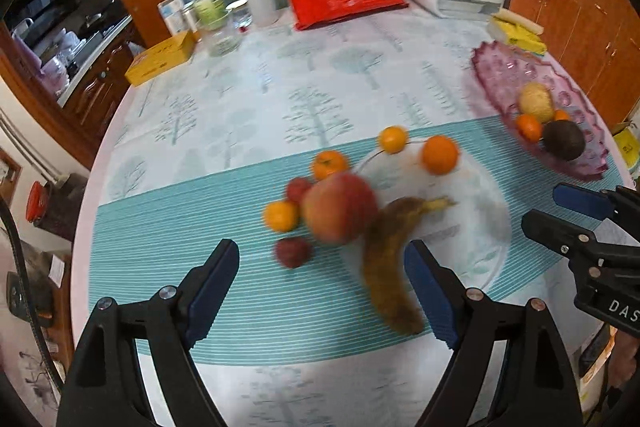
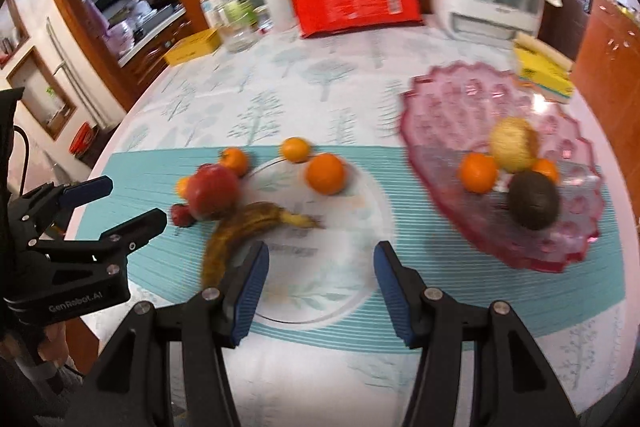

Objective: Organize fruits
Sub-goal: 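Move both open grippers back over the fruit plate, then grasp the red apple with the left gripper while the right gripper grasps the banana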

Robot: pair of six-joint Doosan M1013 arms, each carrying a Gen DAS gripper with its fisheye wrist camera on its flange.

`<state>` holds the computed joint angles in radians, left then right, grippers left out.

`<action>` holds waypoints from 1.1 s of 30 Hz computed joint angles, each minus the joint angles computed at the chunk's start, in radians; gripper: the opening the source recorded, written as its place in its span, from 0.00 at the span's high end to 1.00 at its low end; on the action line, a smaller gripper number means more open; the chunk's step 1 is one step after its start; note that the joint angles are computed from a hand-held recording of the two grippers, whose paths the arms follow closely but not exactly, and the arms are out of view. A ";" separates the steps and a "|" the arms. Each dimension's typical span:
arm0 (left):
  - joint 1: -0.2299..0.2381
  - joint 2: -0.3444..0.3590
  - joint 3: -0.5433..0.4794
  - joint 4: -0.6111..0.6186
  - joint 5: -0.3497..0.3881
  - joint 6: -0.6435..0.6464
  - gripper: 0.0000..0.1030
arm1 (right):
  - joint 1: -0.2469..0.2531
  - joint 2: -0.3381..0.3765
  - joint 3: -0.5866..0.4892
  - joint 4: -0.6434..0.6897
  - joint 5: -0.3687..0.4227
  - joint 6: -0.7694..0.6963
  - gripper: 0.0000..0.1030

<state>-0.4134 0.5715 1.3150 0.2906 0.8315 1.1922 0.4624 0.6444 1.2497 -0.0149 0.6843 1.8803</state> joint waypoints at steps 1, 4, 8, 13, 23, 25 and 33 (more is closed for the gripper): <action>0.007 -0.001 0.003 -0.006 0.001 0.012 0.19 | 0.005 0.014 -0.020 0.021 0.015 -0.012 0.46; 0.038 0.003 0.001 -0.043 0.015 0.092 0.19 | 0.025 0.057 -0.081 0.020 0.064 0.002 0.46; 0.067 0.015 -0.012 -0.081 0.030 0.183 0.19 | 0.041 0.116 -0.162 0.055 0.141 0.024 0.46; 0.094 0.034 -0.034 -0.128 0.044 0.271 0.19 | 0.054 0.188 -0.249 0.094 0.224 0.078 0.46; 0.111 0.075 -0.078 -0.233 0.054 0.418 0.19 | 0.082 0.267 -0.348 0.009 0.315 0.212 0.51; 0.111 0.083 -0.089 -0.251 0.055 0.439 0.19 | 0.087 0.277 -0.364 -0.008 0.324 0.211 0.58; 0.101 0.131 -0.149 -0.335 0.083 0.529 0.19 | 0.094 0.255 -0.331 -0.063 0.311 0.256 0.66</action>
